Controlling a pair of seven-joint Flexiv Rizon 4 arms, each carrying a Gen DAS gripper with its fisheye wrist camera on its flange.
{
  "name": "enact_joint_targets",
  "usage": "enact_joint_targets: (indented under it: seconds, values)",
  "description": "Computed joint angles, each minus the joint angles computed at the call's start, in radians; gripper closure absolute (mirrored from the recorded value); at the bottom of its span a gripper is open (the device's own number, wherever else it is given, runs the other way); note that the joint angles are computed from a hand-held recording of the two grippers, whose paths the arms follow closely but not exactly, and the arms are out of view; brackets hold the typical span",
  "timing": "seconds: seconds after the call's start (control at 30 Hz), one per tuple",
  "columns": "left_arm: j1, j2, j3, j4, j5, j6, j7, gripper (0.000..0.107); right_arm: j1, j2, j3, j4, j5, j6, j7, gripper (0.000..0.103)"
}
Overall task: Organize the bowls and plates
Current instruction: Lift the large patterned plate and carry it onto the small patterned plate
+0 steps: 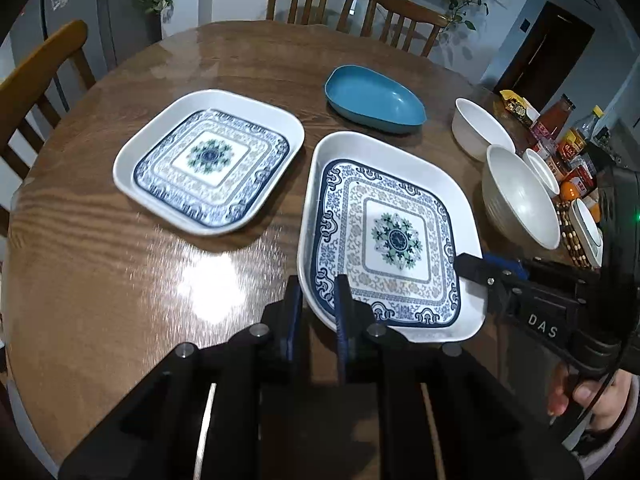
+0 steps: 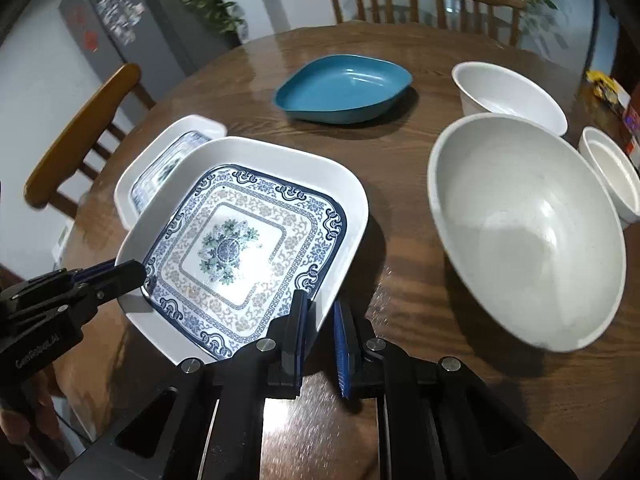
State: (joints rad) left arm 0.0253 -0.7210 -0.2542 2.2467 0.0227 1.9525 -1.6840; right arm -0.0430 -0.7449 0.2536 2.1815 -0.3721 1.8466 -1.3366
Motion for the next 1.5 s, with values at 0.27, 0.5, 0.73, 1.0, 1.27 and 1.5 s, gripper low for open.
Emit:
enact_joint_targets:
  seconds: [0.27, 0.5, 0.73, 1.0, 1.27, 1.5]
  values:
    - [-0.019, -0.02, 0.0, -0.009, -0.026, -0.037, -0.011, 0.093, 0.073, 0.027, -0.063, 0.03, 0.026, 0.012, -0.027, 0.088]
    - [-0.065, -0.033, 0.043, -0.036, -0.069, -0.059, -0.01, 0.091, 0.132, -0.008, -0.101, -0.013, 0.063, -0.013, -0.029, 0.088]
    - [-0.002, -0.02, 0.009, 0.006, -0.039, -0.02, -0.018, 0.041, 0.16, 0.003, -0.123, -0.013, 0.098, 0.006, -0.017, 0.084]
    - [0.157, -0.001, -0.04, 0.082, 0.043, 0.109, -0.114, 0.034, 0.042, 0.048, -0.019, 0.036, 0.038, 0.084, -0.019, 0.045]
    - [0.179, -0.011, 0.011, 0.053, 0.047, 0.14, -0.218, 0.034, -0.03, -0.006, 0.082, -0.061, -0.068, 0.017, 0.066, 0.045]
    - [0.129, -0.023, 0.056, -0.046, -0.013, 0.042, -0.197, 0.038, -0.018, -0.08, 0.142, -0.211, -0.08, -0.104, 0.088, 0.045]
